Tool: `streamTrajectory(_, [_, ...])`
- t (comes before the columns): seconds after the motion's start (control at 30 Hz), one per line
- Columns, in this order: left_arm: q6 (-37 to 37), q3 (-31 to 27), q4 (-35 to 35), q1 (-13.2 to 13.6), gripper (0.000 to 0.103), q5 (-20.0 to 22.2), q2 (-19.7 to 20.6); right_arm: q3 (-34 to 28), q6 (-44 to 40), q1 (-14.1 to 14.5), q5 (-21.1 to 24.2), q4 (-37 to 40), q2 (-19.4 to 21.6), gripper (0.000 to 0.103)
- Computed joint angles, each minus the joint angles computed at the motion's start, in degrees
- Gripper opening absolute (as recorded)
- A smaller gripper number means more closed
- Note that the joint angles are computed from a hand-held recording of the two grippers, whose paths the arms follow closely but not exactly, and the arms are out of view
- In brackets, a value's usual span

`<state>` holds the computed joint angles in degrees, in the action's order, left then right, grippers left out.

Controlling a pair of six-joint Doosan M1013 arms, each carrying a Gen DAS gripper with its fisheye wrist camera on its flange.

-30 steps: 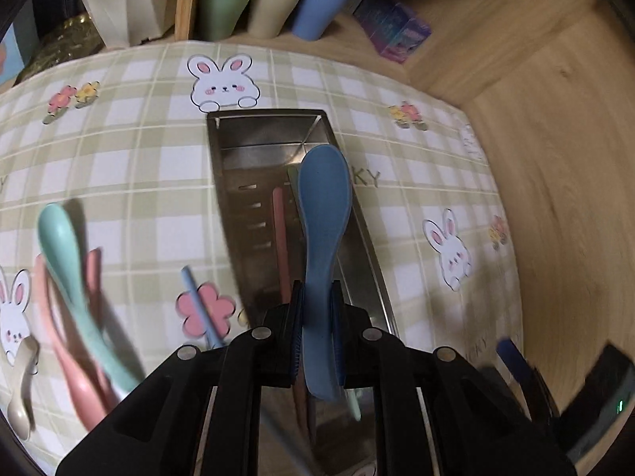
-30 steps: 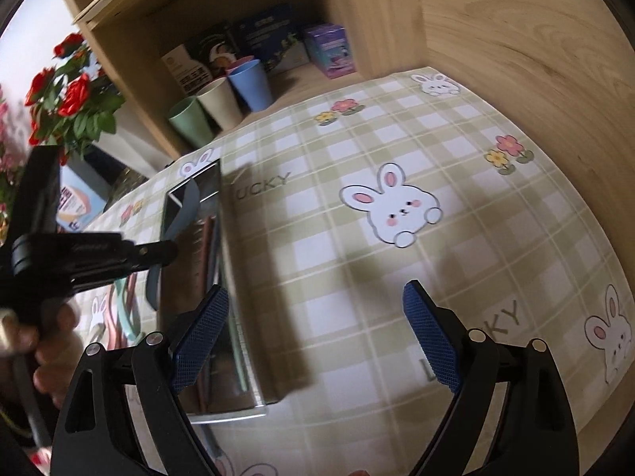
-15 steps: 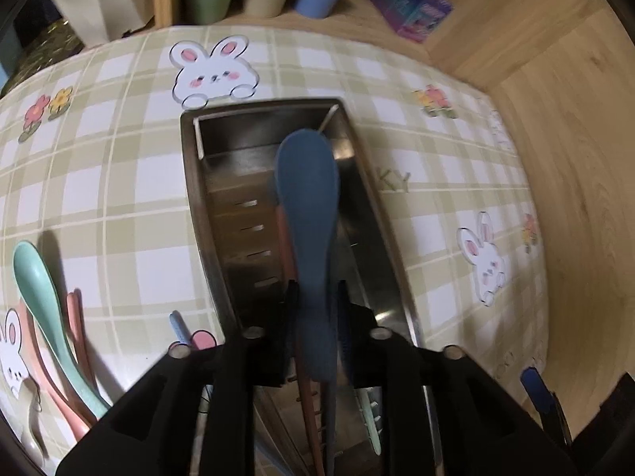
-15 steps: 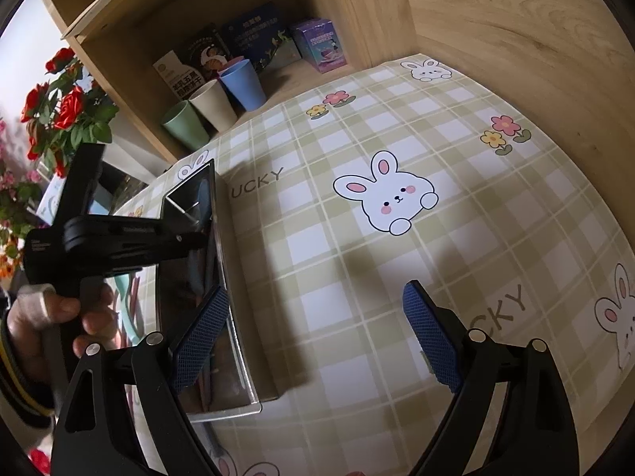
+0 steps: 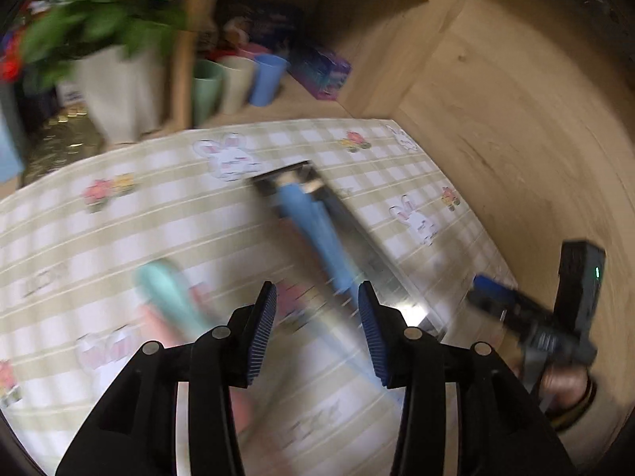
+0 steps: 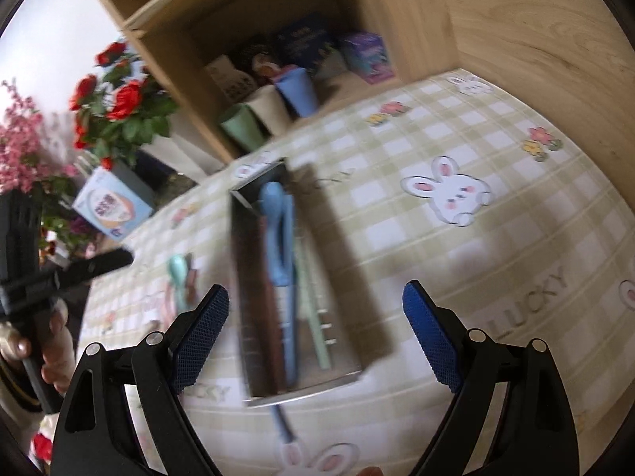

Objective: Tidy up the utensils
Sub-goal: 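Lower the left tool onto the beige spoon handle and close on it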

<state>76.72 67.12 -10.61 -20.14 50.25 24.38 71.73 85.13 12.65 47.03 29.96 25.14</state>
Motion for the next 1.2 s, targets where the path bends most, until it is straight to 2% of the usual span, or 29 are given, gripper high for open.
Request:
streamTrajectory(0.13, [-3.9, 8.3, 7.4, 1.0, 0.042, -0.7, -6.1, 0.8, -0.4, 1.6, -0.5, 1.5, -0.6, 0.087])
streamTrajectory(0.2, [-5.0, 11.5, 7.7, 1.6, 0.042, -0.9, -8.1, 0.8, -0.4, 2.2, -0.4, 1.6, -0.5, 0.087])
streamTrajectory(0.3, [-7.1, 15.5, 8.9, 1.7, 0.042, -1.2, -10.5, 0.6, -0.8, 3.5, 0.3, 1.2, -0.5, 0.087])
streamTrajectory(0.47, [-10.5, 19.6, 13.2, 1.0, 0.042, -1.4, -12.3, 0.7, 2.1, 5.7, 0.9, -5.4, -1.1, 0.087])
streamTrajectory(0.8, [-9.6, 19.7, 16.8, 1.1, 0.04, 0.4, -9.7, 1.1, 6.0, 7.1, 3.1, -12.0, -1.8, 0.087])
streamTrajectory(0.87, [-11.1, 19.0, 19.9, 0.4, 0.029, 2.0, -8.8, 1.1, 6.5, 7.2, 3.1, -12.5, -1.9, 0.087])
streamTrajectory(0.93, [-11.8, 18.0, 23.2, -0.4, 0.027, 4.2, -7.7, 1.1, 6.6, 7.2, 3.1, -12.6, -2.0, 0.087])
streamTrajectory(1.1, [-11.6, 18.0, 23.3, -0.3, 0.025, 3.9, -7.5, 0.9, 6.9, 7.4, 3.3, -13.2, -1.9, 0.087])
streamTrajectory(1.2, [-10.1, 17.7, 22.6, 0.0, 0.018, 4.9, -7.2, 0.7, 7.1, 7.5, 3.6, -13.2, -1.7, 0.087])
